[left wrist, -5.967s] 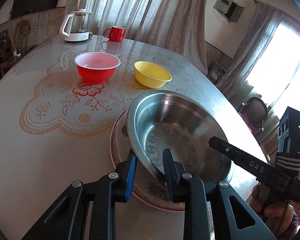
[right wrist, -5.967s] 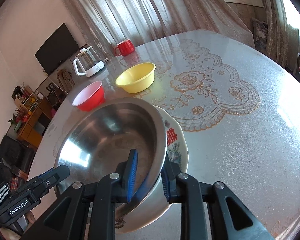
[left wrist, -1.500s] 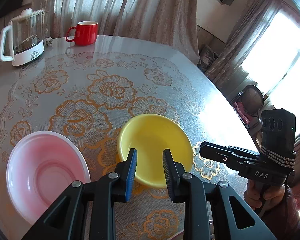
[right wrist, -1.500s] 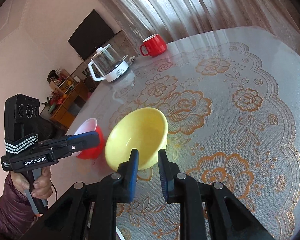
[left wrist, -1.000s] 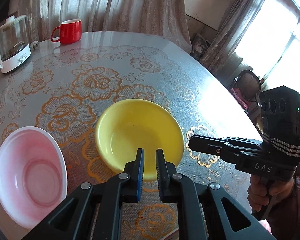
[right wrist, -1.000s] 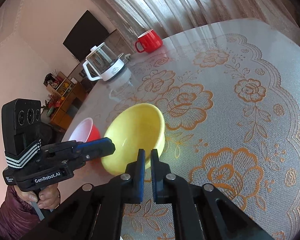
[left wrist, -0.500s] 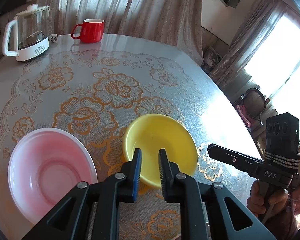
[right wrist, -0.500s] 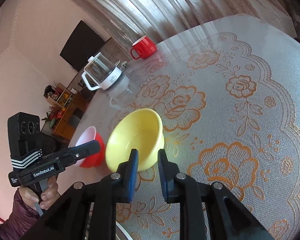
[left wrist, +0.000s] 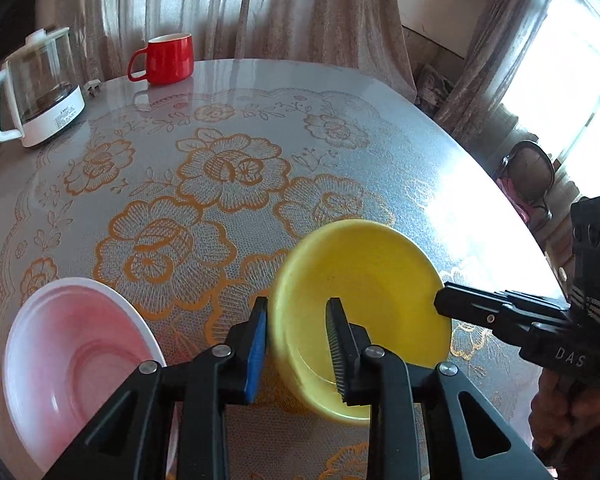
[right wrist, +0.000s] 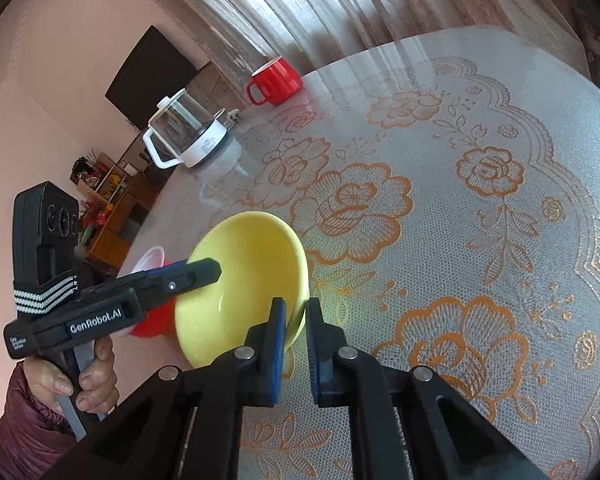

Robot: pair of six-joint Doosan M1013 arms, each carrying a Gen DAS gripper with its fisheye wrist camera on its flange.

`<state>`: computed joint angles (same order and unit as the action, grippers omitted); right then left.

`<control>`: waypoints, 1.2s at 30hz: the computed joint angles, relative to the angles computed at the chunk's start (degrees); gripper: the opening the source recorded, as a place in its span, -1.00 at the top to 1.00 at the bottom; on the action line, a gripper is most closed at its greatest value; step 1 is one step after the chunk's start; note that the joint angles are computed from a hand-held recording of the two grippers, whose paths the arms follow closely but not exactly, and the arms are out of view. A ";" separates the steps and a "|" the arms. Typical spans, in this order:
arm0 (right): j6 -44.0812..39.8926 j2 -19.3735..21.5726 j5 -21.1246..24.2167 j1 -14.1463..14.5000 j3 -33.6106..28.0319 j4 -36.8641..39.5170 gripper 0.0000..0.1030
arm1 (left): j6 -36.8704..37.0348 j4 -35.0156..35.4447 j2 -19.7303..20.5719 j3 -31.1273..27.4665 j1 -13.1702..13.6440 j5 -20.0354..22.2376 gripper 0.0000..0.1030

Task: Organize plates and bowls
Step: 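Lift the yellow bowl with the right gripper toward the steel bowl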

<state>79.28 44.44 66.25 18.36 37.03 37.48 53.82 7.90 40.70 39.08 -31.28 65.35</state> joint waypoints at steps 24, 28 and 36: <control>1.60 -4.24 1.28 -1.15 6.76 3.41 0.87 | -1.71 -5.02 -4.67 6.78 -1.04 -0.55 0.77; 2.11 -4.67 0.74 -0.95 6.56 2.79 0.87 | -1.75 -3.25 -4.80 5.85 -1.36 0.02 0.86; 2.56 -5.26 0.10 -0.03 6.35 -0.97 0.79 | -3.40 -0.49 -4.45 5.68 -1.91 1.76 0.84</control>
<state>81.85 39.18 66.35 18.33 43.39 36.51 50.42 7.41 36.25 44.76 -33.19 67.11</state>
